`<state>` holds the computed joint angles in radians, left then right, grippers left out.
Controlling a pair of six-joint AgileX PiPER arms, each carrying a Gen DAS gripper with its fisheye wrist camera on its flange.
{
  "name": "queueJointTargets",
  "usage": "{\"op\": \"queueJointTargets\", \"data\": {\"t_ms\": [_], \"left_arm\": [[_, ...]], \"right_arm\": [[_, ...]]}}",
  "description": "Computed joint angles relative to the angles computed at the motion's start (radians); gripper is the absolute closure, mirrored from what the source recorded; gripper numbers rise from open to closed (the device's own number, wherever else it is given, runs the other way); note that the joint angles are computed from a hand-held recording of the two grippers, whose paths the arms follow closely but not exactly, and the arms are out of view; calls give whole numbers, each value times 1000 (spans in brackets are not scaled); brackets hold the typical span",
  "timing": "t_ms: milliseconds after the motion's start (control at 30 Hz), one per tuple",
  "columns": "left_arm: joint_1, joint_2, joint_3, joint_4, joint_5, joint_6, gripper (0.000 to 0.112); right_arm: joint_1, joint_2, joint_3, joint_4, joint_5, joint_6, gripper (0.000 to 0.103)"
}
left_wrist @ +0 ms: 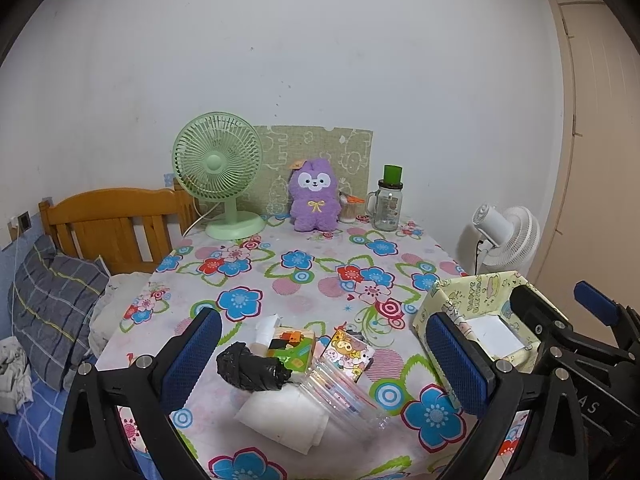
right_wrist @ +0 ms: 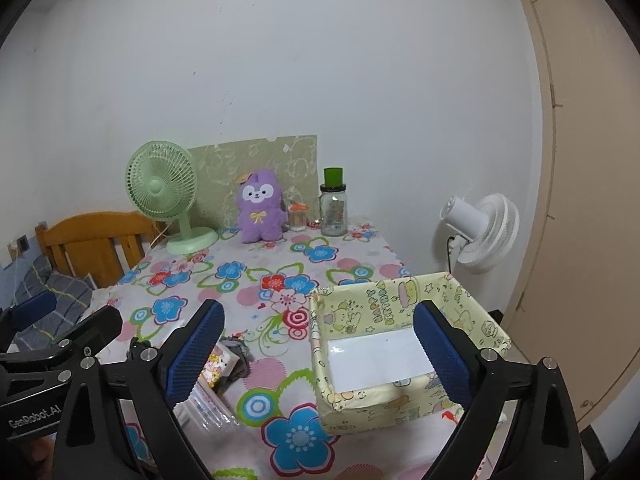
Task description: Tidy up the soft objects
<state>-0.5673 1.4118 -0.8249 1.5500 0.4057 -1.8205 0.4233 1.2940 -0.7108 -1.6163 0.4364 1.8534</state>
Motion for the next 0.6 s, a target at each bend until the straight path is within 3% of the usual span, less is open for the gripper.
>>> {"op": "queueJointTargets", "data": {"t_ms": [433, 600], "left_arm": [[22, 2, 1, 0, -39, 15, 10], [12, 4, -1, 1, -12, 0, 10]], "right_arm": [[-14, -16, 10, -16, -19, 17, 1], [-15, -14, 6, -15, -23, 15, 1]]}}
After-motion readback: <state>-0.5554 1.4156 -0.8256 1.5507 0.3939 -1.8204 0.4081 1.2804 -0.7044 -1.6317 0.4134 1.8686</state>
